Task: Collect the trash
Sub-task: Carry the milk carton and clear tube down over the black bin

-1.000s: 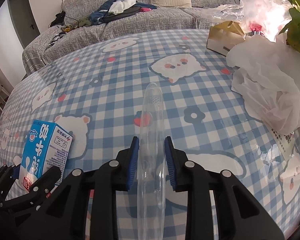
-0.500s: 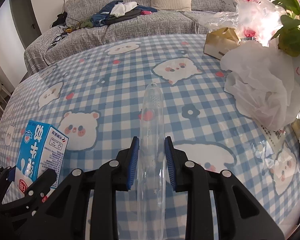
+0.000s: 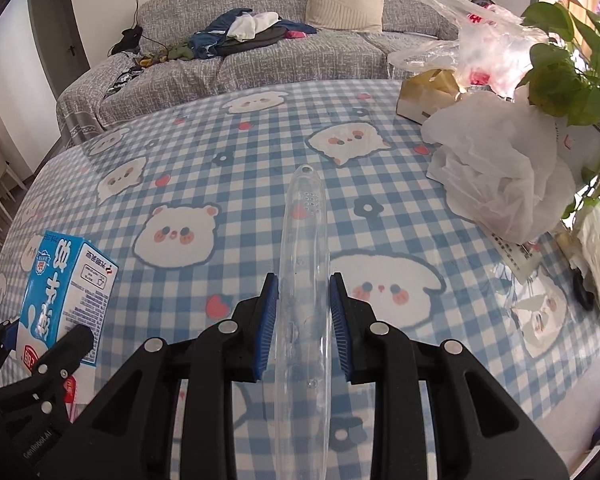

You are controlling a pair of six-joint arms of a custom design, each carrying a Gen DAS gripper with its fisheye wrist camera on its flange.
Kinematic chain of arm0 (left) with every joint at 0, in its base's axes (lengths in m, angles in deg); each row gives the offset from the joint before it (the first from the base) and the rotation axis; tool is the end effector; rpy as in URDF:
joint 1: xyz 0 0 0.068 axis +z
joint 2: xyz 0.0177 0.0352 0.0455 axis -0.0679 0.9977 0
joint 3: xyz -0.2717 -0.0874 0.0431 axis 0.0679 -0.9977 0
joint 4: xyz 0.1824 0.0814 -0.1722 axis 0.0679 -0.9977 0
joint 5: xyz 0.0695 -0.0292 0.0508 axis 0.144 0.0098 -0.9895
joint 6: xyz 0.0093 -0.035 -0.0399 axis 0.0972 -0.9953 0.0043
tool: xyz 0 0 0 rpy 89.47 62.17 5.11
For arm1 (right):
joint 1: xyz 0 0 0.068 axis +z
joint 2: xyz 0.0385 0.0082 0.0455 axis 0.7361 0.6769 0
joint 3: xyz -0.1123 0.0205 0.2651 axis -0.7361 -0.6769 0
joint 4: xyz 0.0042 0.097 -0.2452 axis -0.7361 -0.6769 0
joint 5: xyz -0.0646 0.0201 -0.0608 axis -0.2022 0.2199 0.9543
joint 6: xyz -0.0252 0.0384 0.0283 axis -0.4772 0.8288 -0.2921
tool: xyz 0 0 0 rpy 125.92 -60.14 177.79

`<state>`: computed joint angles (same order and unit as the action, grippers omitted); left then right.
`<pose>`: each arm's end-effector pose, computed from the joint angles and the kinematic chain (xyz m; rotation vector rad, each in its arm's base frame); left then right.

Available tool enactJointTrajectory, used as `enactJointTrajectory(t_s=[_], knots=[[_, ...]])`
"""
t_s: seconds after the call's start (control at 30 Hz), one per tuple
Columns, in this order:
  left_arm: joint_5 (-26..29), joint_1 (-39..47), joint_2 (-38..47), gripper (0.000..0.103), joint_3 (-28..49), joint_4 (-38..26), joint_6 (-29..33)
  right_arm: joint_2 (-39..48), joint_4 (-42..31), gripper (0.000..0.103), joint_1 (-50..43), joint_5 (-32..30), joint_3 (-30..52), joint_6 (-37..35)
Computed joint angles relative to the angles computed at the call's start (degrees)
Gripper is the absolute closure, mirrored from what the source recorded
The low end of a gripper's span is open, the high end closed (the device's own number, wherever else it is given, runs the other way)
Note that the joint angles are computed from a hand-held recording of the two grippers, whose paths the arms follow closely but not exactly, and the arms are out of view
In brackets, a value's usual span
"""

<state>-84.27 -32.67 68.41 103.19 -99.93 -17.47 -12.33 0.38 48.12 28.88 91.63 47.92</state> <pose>0.2358 -0.1322 0.2608 0.7125 2.4817 -0.2658 0.1858 -0.0080 0.2537 0.6731 2.4423 -0.1917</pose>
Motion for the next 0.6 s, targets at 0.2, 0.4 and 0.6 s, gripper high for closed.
enactJointTrajectory(t_s=[0.2, 0.4, 0.6], knots=[[0.2, 0.7, -3.8, 0.041, -2.6, -1.4, 0.5, -3.8, -3.6, 0.078, 3.6, 2.1, -1.2, 3.2], [0.5, 1.5, -8.1, 0.041, -5.0, -3.1, 1.2, -7.1, -8.3, 0.078, 9.1, 5.2, -1.7, 7.9], [0.9, 2.3, -11.9, 0.041, -7.4, -4.9, 1.0, -10.4, -12.6, 0.078, 14.5, 7.3, -2.8, 13.2]])
